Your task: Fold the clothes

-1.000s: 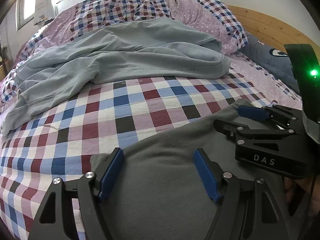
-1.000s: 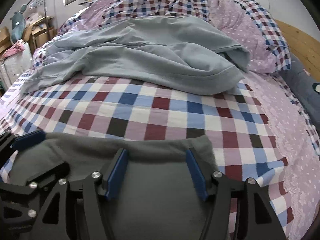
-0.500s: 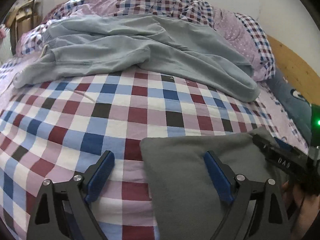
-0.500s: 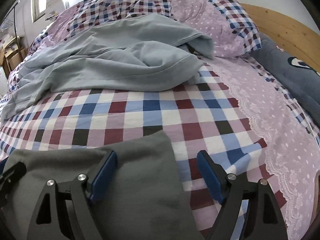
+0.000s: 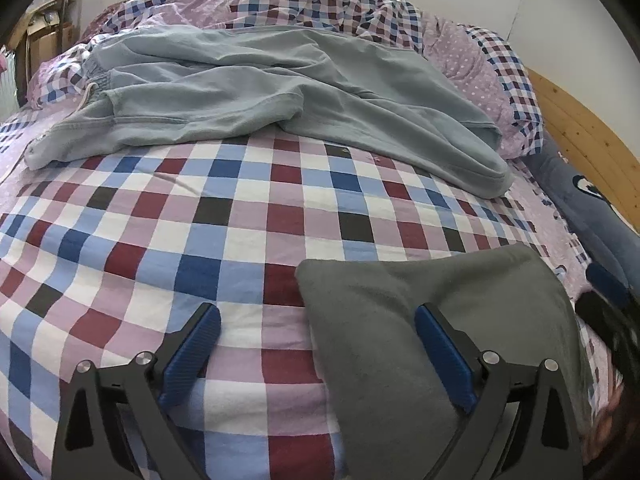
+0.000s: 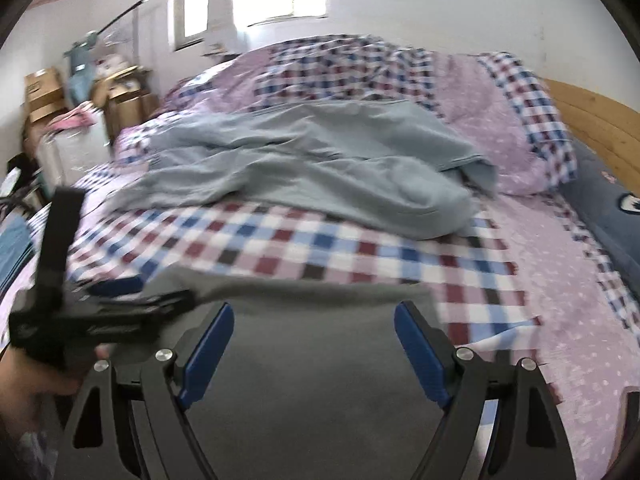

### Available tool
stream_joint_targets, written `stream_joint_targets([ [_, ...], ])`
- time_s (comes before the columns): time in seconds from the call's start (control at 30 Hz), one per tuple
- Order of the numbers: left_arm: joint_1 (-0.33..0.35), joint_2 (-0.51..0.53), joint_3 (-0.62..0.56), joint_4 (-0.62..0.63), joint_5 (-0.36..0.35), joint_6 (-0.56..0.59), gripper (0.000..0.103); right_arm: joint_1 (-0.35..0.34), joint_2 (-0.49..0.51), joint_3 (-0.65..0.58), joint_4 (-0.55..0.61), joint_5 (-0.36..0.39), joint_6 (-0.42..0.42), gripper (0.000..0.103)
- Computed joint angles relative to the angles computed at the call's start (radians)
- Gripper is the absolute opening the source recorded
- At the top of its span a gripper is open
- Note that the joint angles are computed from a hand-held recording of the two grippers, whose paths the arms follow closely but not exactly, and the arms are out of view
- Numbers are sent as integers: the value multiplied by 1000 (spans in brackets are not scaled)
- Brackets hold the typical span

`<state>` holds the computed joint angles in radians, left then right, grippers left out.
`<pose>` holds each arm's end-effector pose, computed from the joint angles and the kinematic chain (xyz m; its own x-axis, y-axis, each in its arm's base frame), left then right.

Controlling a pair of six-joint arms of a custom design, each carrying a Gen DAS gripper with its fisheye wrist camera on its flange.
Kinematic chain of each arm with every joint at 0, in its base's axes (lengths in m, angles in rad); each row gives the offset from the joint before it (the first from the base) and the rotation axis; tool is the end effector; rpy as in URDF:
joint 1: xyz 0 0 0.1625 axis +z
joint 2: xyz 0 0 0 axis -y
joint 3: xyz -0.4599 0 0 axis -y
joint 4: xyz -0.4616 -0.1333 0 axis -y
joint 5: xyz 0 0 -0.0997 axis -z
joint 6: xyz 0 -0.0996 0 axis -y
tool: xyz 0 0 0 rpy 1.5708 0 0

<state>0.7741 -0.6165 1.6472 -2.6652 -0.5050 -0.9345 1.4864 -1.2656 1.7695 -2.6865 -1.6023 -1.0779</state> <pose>-0.3573 -0.6576 -0.0092 -0.7986 -0.3787 -0.4678 0.1200 0.6615 -0.7403 0.0723 -0.6898 0.3540 -0.5313 -0.6702 0.5182 -0.8434 0.4761 -0.2491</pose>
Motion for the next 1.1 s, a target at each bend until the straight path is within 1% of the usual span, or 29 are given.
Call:
stream_joint_targets([
  [0.07,2,2,1,-15,-5,10,102,-1,11,10,10,-29,-28,86],
  [0.13,4,4,1,-22,-7,17,102,-4,34,1,47,-80,-35,86],
  [0.17,5,4,0,-22,-7,18,102,-7,41,-6,66,-88,-30,86],
  [0.3,8,5,-7,-2,-12,12,102,-16,54,-35,125,-79,4,88],
  [0.43,7,2,-7,13,-14,4,102,-10,63,-29,99,-99,-9,89],
  [0.53,-2,-6,2,0,-9,6,102,-11,67,-34,100,-97,-7,89],
  [0.6,-17,-10,17,-37,8,21,102,-13,63,-34,105,-92,-5,89],
  [0.67,-39,-13,36,-101,23,62,102,-17,54,-42,132,-78,5,89],
  [0.73,-61,-11,57,-218,10,143,102,-21,44,-52,167,-62,18,89],
  [0.8,-77,-7,62,-275,-3,194,102,-26,29,-60,194,-53,29,89],
  [0.83,-87,2,63,-323,-7,240,102,-27,16,-61,198,-58,32,89],
  [0.93,-103,25,42,-365,-10,325,102,-42,-25,-54,163,-54,47,89],
  [1.1,-116,83,-43,-320,11,426,102,-67,-59,-62,114,-44,97,89],
])
